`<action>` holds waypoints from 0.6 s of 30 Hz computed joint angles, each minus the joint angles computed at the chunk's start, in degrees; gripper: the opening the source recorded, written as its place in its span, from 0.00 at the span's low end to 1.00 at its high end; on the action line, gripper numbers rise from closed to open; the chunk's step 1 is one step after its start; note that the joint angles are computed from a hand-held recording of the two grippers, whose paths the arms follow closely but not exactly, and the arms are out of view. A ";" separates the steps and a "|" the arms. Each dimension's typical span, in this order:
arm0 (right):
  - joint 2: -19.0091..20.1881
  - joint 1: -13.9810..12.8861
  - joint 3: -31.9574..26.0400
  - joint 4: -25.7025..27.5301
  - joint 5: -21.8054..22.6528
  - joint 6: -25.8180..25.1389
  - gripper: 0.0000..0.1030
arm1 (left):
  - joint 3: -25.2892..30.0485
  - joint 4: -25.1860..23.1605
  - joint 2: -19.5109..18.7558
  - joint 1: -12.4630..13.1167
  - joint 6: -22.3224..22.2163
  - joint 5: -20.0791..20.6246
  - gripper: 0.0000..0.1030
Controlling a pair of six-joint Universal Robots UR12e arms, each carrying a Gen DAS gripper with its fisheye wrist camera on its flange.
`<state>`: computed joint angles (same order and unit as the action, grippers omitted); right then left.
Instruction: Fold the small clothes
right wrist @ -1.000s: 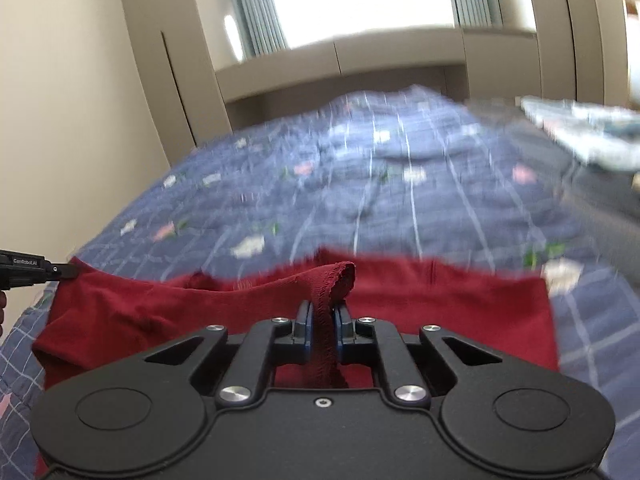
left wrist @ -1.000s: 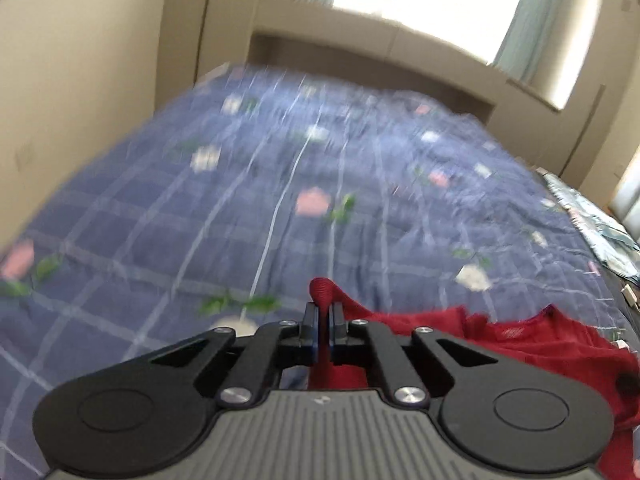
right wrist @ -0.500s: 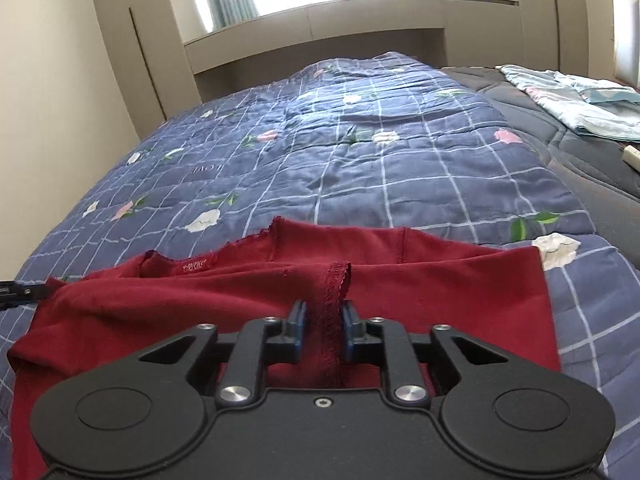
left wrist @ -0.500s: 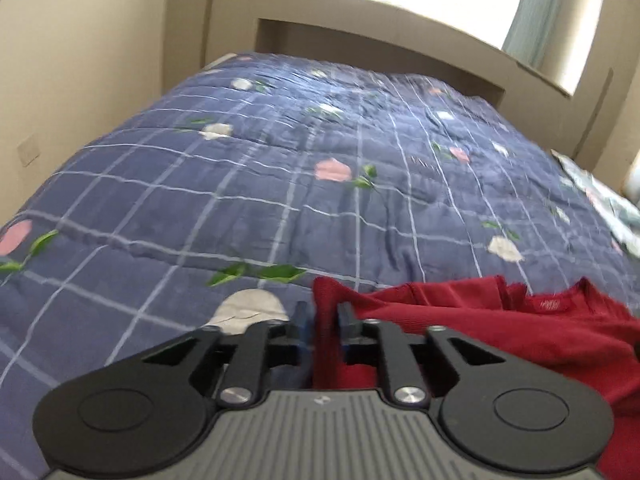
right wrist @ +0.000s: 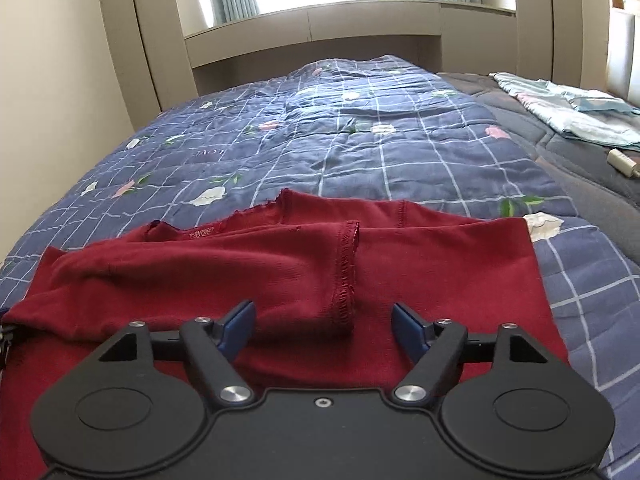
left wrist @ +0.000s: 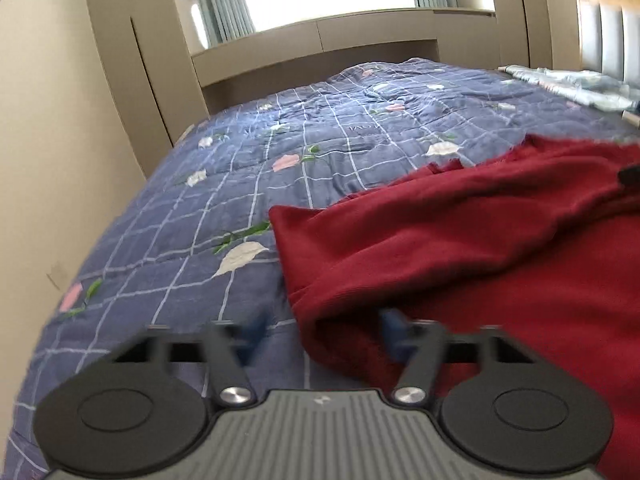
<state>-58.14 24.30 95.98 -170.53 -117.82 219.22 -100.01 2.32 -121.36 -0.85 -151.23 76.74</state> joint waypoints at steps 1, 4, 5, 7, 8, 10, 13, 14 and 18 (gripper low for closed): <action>-0.05 -0.02 0.09 -0.35 0.01 0.00 0.75 | 0.01 1.50 -0.32 -0.36 -0.68 1.04 0.28; -0.15 -0.09 0.10 0.30 -0.76 0.62 0.76 | -0.08 4.66 -0.76 -0.52 -3.21 1.40 0.05; -0.19 -0.13 0.05 1.10 -1.09 1.23 0.76 | -0.31 5.42 -0.77 -0.62 -2.39 1.71 0.04; -0.24 -0.08 0.02 2.77 -2.12 2.41 0.77 | -1.07 7.46 -0.89 -0.65 -0.79 2.04 0.04; -0.23 0.01 -0.01 3.66 -2.86 2.75 0.77 | -1.39 7.12 -0.79 -0.55 -0.15 2.06 0.04; -0.32 0.06 0.34 3.06 -3.16 2.56 0.78 | -1.30 4.23 -0.76 -0.21 0.80 1.95 0.04; -0.19 0.23 0.48 0.46 -4.65 0.32 0.84 | -1.50 1.39 0.13 1.02 -1.20 -1.51 0.14; -0.04 0.22 0.35 -0.52 -5.13 -0.38 0.88 | -1.45 -0.58 0.78 1.57 -2.69 -3.50 0.32; 0.94 -0.16 -1.51 -0.14 -6.07 -1.30 0.93 | -1.94 -0.43 2.37 3.28 -14.44 -8.93 0.97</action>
